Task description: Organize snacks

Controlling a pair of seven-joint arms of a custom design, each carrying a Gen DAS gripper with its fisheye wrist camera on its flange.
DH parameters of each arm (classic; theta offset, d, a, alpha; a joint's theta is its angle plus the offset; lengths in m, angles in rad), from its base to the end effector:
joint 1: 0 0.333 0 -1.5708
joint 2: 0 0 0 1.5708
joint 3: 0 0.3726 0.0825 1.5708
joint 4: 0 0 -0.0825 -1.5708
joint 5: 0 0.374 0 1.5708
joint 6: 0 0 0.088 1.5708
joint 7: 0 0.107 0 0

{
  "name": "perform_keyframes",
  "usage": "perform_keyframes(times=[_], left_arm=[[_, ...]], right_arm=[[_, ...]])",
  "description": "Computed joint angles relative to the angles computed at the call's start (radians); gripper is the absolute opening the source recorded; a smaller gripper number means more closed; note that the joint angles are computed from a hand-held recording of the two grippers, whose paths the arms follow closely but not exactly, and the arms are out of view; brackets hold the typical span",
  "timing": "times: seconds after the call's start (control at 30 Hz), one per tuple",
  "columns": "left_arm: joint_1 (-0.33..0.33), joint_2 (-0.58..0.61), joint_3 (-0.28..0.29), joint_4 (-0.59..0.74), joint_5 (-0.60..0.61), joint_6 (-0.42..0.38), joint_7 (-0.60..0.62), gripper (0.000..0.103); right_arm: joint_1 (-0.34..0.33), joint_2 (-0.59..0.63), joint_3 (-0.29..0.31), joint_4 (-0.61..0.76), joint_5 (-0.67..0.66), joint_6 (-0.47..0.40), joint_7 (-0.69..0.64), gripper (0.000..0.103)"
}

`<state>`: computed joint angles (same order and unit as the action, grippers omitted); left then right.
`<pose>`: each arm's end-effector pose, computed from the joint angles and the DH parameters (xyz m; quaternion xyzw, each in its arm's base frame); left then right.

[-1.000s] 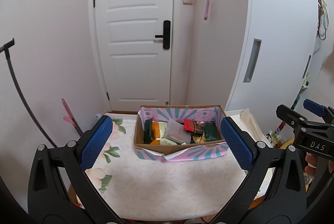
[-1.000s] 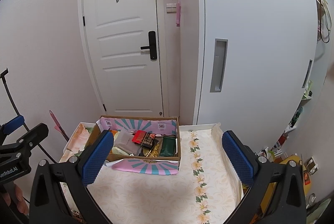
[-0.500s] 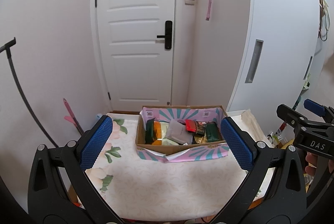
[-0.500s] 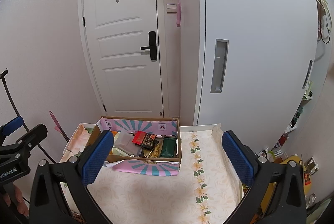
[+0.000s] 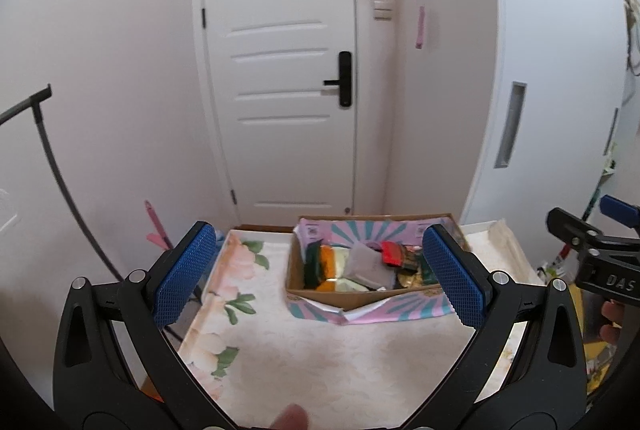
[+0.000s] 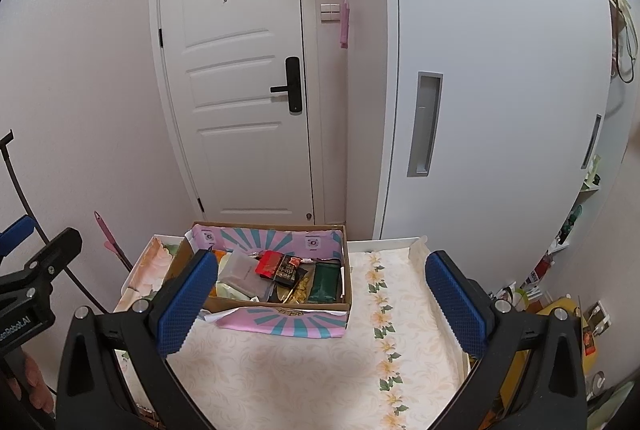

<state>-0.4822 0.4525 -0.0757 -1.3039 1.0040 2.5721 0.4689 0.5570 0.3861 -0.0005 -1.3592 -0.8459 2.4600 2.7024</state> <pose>0.6426 -0.3990 0.6285 -0.5796 0.6253 -0.3680 0.3710 0.6245 0.3894 0.6400 -0.5909 0.6511 -0.3345 0.3392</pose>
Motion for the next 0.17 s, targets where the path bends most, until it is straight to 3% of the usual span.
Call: perform_keyframes(times=[0.17], left_arm=[[0.015, 0.016, -0.005, 0.01, -0.031, 0.017, 0.018, 0.103]], right_arm=[[-0.006, 0.019, 0.001, 0.021, 0.022, -0.002, -0.016, 0.103]])
